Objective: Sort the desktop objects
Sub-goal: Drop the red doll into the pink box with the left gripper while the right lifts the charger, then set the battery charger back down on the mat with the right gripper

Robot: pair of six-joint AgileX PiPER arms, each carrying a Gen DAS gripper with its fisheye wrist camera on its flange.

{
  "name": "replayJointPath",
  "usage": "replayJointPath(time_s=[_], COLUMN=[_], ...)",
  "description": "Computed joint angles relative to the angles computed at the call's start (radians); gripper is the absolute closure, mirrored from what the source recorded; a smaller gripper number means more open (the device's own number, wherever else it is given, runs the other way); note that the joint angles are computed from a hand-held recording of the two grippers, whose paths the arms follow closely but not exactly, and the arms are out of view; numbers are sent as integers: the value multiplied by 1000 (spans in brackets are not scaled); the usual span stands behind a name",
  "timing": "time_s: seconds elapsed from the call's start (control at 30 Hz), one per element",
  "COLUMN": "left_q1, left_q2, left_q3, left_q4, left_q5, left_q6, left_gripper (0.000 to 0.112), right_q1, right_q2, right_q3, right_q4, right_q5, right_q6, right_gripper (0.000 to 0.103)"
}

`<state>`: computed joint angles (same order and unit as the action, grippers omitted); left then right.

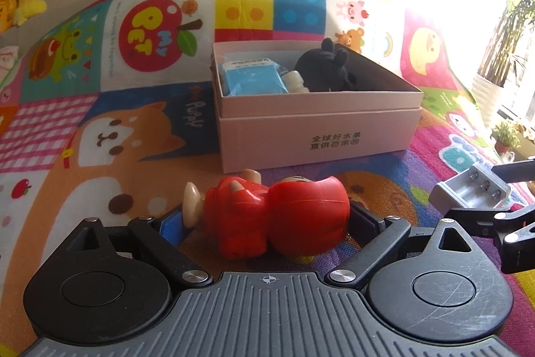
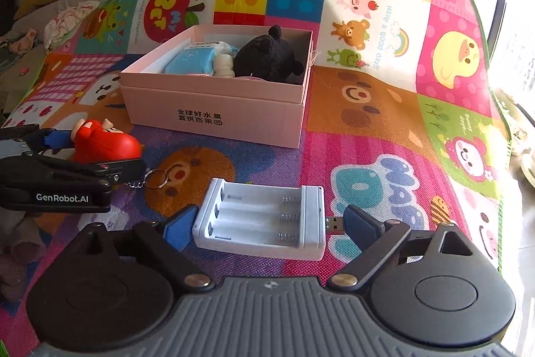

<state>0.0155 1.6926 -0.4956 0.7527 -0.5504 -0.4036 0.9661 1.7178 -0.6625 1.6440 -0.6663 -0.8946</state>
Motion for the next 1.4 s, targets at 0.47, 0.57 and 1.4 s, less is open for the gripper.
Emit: replayJointPath(time_s=[0.47, 0.57, 1.4], left_q1=[-72, -134, 199], left_q2=[-165, -20, -69], left_q3=[-322, -453, -182], left_q4=[340, 392, 679], left_q5=[46, 123, -51], left_q6=[-447, -594, -689], left_gripper=[15, 15, 10], right_q1=[16, -44, 32], right_q2=[-362, -331, -109], right_q3=[-58, -86, 11], right_q4=[-73, -90, -49], right_q5=[-238, -177, 351], right_q6=[-232, -223, -373], right_gripper=[16, 19, 2])
